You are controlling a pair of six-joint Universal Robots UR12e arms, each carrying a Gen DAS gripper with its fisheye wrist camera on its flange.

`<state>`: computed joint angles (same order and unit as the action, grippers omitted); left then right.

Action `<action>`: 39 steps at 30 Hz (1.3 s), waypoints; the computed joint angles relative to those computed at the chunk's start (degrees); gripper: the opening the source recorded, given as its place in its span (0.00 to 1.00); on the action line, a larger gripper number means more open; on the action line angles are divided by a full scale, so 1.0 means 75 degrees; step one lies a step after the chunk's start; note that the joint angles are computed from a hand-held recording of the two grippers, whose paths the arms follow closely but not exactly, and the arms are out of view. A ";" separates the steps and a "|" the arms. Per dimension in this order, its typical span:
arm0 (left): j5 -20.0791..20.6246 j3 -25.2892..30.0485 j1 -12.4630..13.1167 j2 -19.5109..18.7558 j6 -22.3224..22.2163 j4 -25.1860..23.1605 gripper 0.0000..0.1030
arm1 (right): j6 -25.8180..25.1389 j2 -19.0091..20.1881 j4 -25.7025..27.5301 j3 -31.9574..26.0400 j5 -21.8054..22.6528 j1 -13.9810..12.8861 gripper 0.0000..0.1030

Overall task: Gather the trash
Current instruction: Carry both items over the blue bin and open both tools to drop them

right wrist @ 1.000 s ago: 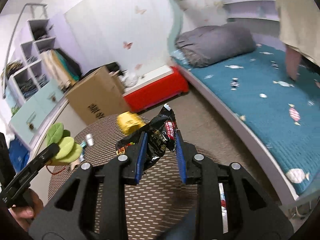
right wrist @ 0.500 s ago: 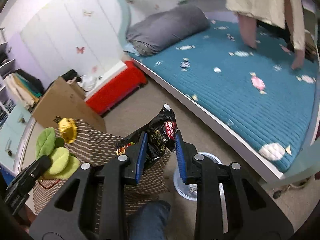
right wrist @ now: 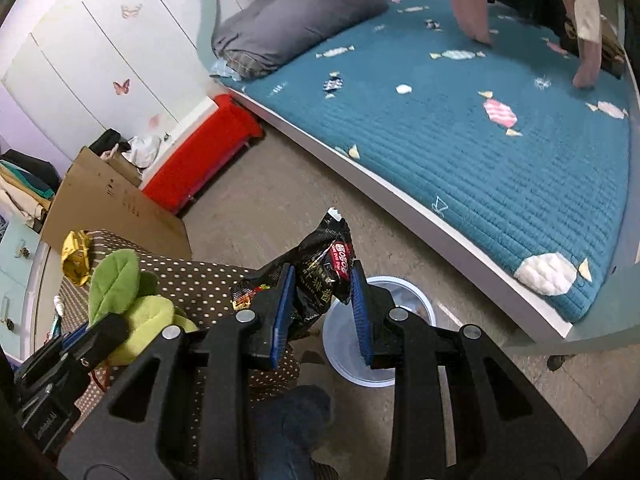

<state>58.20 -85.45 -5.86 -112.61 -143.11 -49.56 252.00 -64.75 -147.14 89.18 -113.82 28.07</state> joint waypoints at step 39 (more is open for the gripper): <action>-0.0510 -0.0326 0.0434 0.0540 0.0030 0.0726 0.89 | 0.0499 0.0045 0.0946 -0.0883 -0.1049 0.0464 0.94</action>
<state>54.38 -87.90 -2.61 -108.56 -142.88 -44.11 255.74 -64.42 -140.04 82.56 -121.69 31.55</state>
